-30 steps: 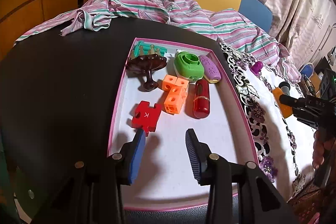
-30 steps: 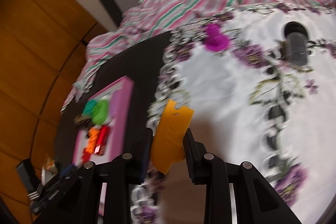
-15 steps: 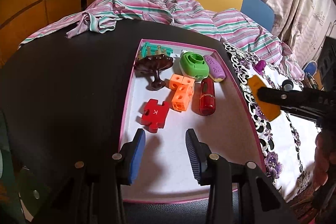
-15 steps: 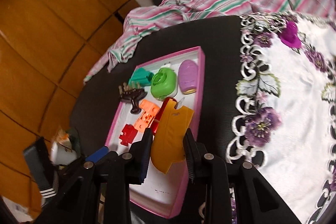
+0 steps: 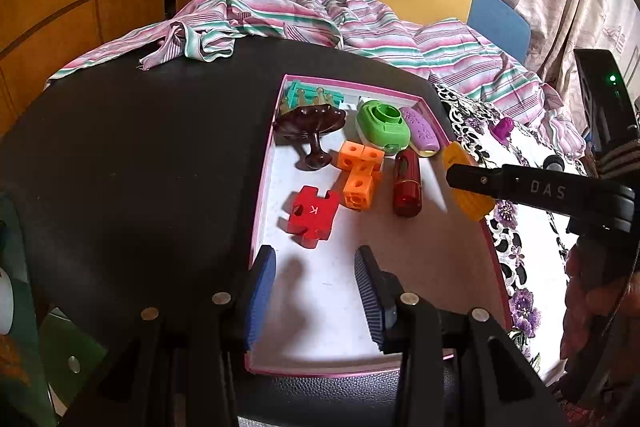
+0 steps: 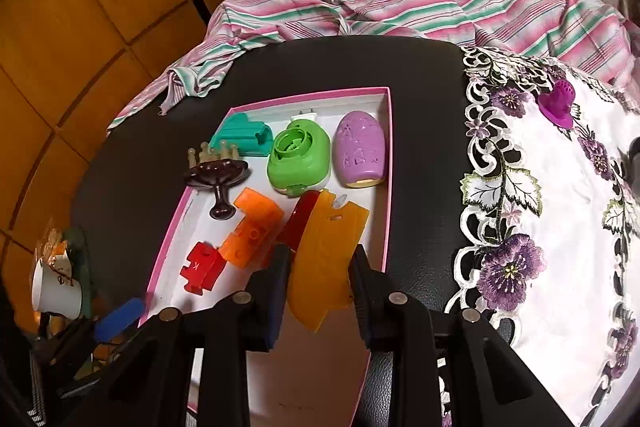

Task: Organize rigid objects
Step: 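Carry the yellow-orange clip piece into the pink tray and open the right tool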

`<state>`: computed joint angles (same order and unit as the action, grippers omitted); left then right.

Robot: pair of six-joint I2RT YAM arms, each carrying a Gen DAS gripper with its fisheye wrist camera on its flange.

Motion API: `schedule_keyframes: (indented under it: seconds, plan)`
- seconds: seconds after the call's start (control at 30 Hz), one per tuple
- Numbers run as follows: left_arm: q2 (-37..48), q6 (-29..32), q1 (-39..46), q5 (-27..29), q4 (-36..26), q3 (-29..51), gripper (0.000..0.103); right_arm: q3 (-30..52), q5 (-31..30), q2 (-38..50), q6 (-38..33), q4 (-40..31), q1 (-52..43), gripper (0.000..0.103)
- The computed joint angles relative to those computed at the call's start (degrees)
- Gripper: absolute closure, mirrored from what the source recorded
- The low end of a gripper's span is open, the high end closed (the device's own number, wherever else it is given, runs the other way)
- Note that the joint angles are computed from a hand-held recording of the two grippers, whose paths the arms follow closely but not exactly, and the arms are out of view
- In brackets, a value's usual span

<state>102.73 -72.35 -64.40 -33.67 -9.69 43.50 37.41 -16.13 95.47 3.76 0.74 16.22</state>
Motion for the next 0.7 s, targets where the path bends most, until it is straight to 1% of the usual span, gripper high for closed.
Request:
schedule_keyframes:
  seconds: [0.17, 0.4, 0.5, 0.6, 0.7]
  plan:
    - [-0.4, -0.1, -0.1, 0.0, 0.5, -0.5, 0.062, -0.1, 3.3, 0.2, -0.6, 0.8, 1.2, 0.073]
    - [-0.4, -0.2, -0.5, 0.1, 0.7, -0.6, 0.062, 0.1, 4.0, 1.2, -1.2, 1.1, 1.8, 0.073]
    - [-0.6, -0.2, -0.5, -0.1, 0.2, -0.5, 0.062, -0.4, 4.0, 0.7, -1.5, 1.2, 1.9, 0.073]
    - [-1.0, -0.3, -0.5, -0.1, 0.7, -1.0, 0.062, -2.0, 2.1, -1.6, -1.7, 0.7, 1.0, 0.072]
    - [-0.9, -0.2, -0.5, 0.0, 1.8, -1.3, 0.062, -3.7, 1.1, -3.9, -1.9, 0.6, 0.0, 0.070]
